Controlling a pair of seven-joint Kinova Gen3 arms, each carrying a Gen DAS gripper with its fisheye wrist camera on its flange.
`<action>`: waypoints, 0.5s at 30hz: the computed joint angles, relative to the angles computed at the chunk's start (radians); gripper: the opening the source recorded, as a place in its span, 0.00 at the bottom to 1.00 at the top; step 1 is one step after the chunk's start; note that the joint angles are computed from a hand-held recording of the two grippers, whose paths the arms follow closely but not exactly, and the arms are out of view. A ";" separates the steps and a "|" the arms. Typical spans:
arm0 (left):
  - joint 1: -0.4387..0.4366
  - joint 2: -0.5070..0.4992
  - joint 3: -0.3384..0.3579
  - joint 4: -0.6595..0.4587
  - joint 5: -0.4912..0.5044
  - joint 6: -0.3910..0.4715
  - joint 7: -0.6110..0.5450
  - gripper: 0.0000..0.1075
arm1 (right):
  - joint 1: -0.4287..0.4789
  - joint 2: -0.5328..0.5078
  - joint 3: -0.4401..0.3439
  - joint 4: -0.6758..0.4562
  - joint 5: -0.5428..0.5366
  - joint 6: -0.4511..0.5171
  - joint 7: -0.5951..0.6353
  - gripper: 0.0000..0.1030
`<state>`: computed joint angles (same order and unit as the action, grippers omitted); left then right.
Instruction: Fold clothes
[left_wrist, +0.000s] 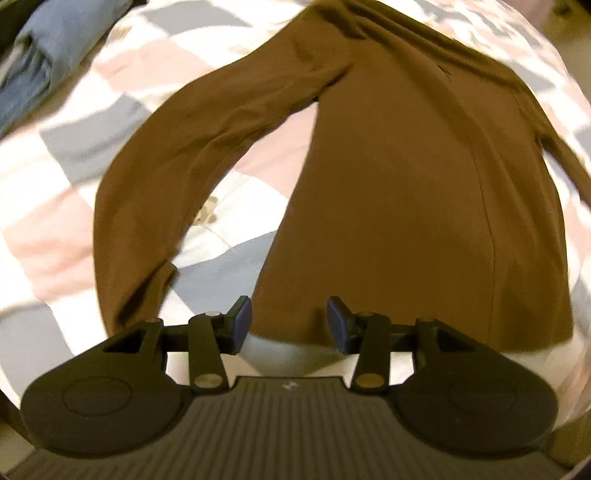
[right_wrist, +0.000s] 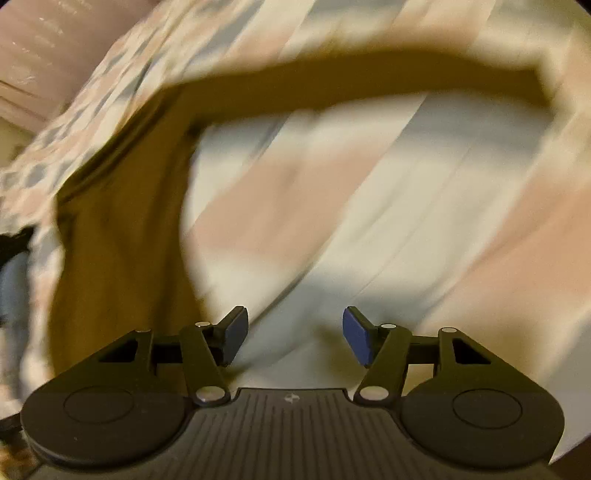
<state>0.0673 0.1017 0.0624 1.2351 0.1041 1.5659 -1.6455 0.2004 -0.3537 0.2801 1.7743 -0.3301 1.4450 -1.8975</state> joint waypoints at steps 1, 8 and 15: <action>-0.004 0.008 -0.006 0.004 0.007 -0.008 0.031 0.39 | -0.012 -0.016 -0.002 0.043 -0.041 -0.029 -0.036 0.56; -0.050 0.062 -0.028 0.063 0.083 -0.059 0.180 0.42 | -0.028 0.000 0.013 0.197 -0.161 -0.129 -0.026 0.56; -0.095 0.041 -0.021 0.041 0.166 -0.018 0.086 0.03 | -0.055 0.016 -0.018 0.165 -0.178 -0.071 0.034 0.04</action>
